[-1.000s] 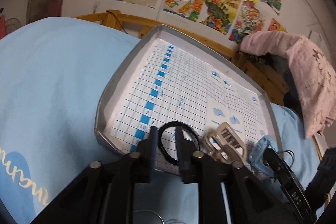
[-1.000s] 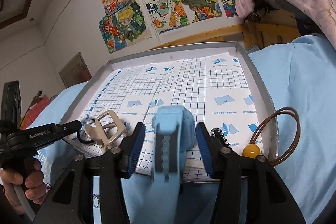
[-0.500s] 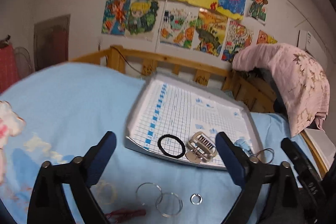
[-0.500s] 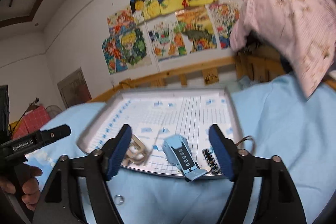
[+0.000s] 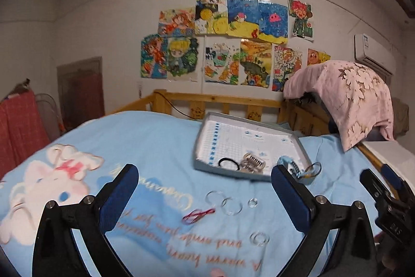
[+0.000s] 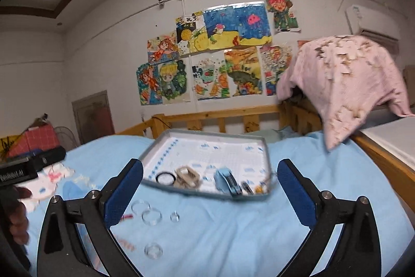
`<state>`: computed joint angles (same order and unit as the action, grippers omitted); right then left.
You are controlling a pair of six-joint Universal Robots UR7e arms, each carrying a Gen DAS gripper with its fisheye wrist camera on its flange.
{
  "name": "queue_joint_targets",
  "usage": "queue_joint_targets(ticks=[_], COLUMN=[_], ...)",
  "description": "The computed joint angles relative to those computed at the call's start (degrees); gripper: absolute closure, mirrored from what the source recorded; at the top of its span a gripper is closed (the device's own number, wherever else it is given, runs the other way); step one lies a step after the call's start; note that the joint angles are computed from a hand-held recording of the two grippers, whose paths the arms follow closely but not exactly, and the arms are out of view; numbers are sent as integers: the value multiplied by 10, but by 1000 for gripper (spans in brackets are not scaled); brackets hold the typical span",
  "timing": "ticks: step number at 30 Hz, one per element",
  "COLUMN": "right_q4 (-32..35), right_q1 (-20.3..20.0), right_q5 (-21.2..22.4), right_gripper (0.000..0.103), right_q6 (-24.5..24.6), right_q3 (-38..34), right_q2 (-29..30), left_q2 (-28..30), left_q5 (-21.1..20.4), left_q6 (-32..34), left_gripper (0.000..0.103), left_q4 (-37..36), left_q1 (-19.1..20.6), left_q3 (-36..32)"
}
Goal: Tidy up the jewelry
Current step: 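Move both tools back over the remaining jewelry on the bed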
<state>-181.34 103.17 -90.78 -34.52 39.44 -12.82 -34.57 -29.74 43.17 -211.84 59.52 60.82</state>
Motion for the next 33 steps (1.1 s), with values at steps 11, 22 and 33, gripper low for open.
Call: queue_joint_targets(ticks=[11,22,33], right_q4=[-224,-161,-97], right_q1=[-19,-7,-9], right_q5=[17,-105,-63], right_gripper=[1,1,1], right_q6=[2,-19,-15], right_q3=[312,352,340], right_q2=[-130,-142,-140], left_q2=[-76,-105,-145], left_q5=[17,65,47], left_q6=[-37,-65,-168], left_gripper=[0,0,0], left_q4=[-107,-137,98], left_q1=[-24,-19,21], left_q3=[226,327,322])
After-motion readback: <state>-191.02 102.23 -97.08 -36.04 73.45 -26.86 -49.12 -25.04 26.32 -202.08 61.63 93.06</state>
